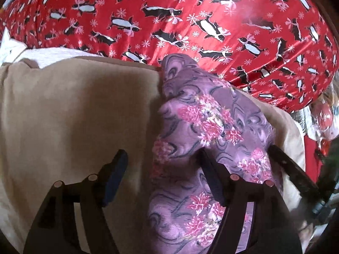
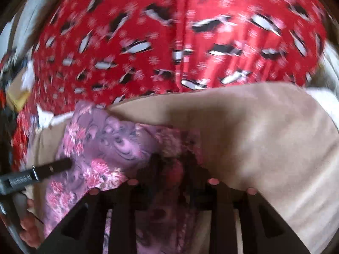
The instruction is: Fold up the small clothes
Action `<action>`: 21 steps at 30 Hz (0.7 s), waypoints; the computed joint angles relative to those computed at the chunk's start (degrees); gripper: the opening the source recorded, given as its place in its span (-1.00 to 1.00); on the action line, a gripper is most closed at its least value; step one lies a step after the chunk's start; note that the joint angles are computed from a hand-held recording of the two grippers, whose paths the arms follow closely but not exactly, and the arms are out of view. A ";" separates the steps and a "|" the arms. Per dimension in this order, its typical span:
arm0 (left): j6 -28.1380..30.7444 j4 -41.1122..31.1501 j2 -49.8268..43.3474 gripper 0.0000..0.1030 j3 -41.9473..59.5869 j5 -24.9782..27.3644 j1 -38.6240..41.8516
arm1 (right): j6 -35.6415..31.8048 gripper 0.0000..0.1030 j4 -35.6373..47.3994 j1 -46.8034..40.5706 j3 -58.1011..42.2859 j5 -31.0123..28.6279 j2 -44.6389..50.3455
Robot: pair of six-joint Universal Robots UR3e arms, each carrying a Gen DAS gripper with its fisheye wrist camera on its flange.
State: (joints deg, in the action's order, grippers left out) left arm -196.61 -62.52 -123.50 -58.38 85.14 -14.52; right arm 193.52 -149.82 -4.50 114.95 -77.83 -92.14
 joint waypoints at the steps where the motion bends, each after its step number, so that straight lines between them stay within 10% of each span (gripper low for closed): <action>1: 0.00 0.10 0.48 0.38 -0.45 0.25 -0.10 | -0.56 -0.39 0.22 -0.64 1.68 0.45 -2.88; 6: -1.39 -0.95 2.31 0.38 -2.23 0.98 -0.76 | -6.34 -0.37 0.26 -5.60 14.12 12.91 -20.34; 11: 0.08 -2.08 7.82 0.38 -6.96 3.24 -2.08 | -6.88 -0.28 5.84 6.33 11.15 -2.95 -17.59; 21: 2.72 2.78 25.72 0.40 -33.21 -4.46 0.86 | -4.17 -0.16 13.77 9.14 16.96 -3.16 -29.67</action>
